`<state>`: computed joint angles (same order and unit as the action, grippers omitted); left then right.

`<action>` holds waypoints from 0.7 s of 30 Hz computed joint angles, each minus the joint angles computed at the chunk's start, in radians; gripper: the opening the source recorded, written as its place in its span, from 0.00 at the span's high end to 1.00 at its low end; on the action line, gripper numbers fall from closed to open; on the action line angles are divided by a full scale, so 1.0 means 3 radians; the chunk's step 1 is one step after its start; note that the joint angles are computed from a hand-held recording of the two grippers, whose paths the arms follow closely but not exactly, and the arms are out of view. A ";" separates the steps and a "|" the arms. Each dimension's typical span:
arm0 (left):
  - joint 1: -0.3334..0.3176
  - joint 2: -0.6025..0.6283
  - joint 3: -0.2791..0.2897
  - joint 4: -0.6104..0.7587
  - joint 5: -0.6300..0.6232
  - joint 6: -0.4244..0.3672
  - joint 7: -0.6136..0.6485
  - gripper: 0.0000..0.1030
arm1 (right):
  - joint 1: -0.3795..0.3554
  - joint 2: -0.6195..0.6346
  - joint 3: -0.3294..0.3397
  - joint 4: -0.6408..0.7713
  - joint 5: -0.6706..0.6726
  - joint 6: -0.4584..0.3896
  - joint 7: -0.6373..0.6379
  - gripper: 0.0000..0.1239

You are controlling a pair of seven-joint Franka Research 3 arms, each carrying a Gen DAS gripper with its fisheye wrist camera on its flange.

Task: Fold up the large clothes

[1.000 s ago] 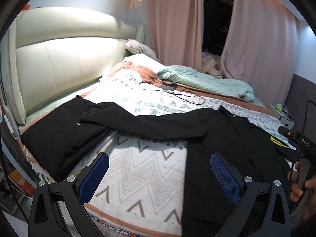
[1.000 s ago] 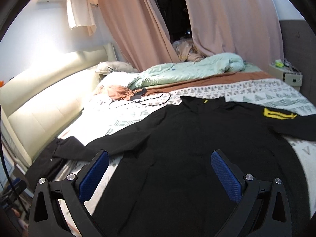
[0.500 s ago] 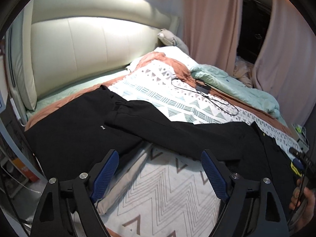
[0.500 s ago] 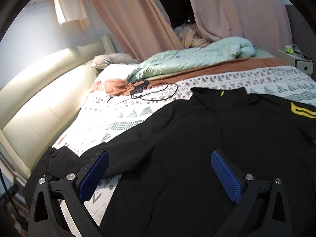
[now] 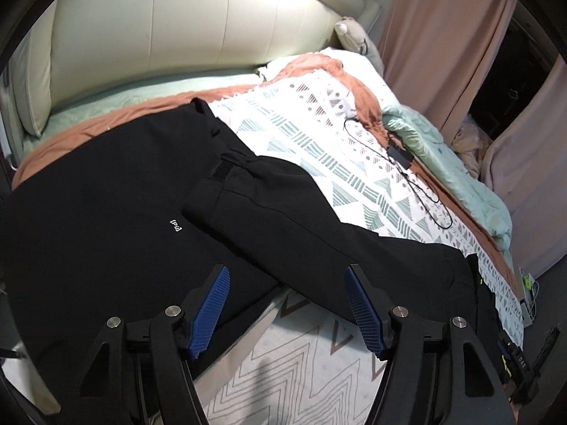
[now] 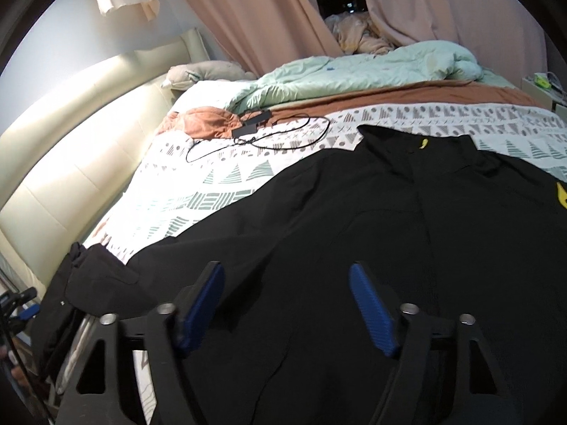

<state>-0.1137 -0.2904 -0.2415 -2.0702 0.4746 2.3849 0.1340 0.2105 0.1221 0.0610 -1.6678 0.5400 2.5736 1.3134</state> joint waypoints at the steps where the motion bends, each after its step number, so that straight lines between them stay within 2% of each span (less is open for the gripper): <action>1: -0.0001 0.0044 0.0020 0.0014 -0.0035 0.0015 0.0016 0.34 | -0.0004 0.0043 0.0005 0.0045 0.0025 -0.0026 -0.0018 0.47; 4: 0.0009 0.0198 0.0056 0.0079 -0.0124 0.0008 0.0000 0.34 | -0.0020 0.0206 0.0026 0.0216 0.0099 -0.0143 -0.0039 0.52; 6: 0.0013 0.0261 0.0085 0.0098 -0.0174 -0.0016 0.0008 0.34 | -0.0028 0.0299 0.0040 0.0320 0.0115 -0.0243 -0.0017 0.61; 8: 0.0020 0.0374 0.0115 0.0167 -0.0221 -0.0075 0.0040 0.34 | -0.0048 0.0366 0.0059 0.0390 0.0166 -0.0329 -0.0034 0.66; 11: 0.0037 0.0504 0.0138 0.0241 -0.0184 -0.0120 0.0019 0.36 | -0.0073 0.0485 0.0090 0.0514 0.0256 -0.0416 -0.0055 0.67; 14: 0.0053 0.0578 0.0160 0.0294 -0.0098 -0.0150 -0.0038 0.59 | -0.0102 0.0643 0.0120 0.0702 0.0341 -0.0564 -0.0006 0.74; 16: 0.0055 0.0591 0.0177 0.0302 -0.0091 -0.0110 -0.0057 0.92 | -0.0136 0.0769 0.0157 0.0848 0.0441 -0.0682 0.0023 0.76; 17: 0.0053 0.0585 0.0177 0.0313 -0.0061 -0.0096 -0.0055 0.93 | -0.0149 0.0826 0.0175 0.0908 0.0484 -0.0727 0.0034 0.76; 18: 0.0053 0.0573 0.0163 0.0330 0.0020 -0.0104 -0.0079 0.98 | -0.0153 0.0869 0.0184 0.0956 0.0496 -0.0760 0.0045 0.77; 21: 0.0047 0.0515 0.0111 0.0414 0.0336 -0.0109 -0.0137 0.99 | -0.0167 0.1093 0.0229 0.1198 0.0551 -0.0929 0.0141 0.77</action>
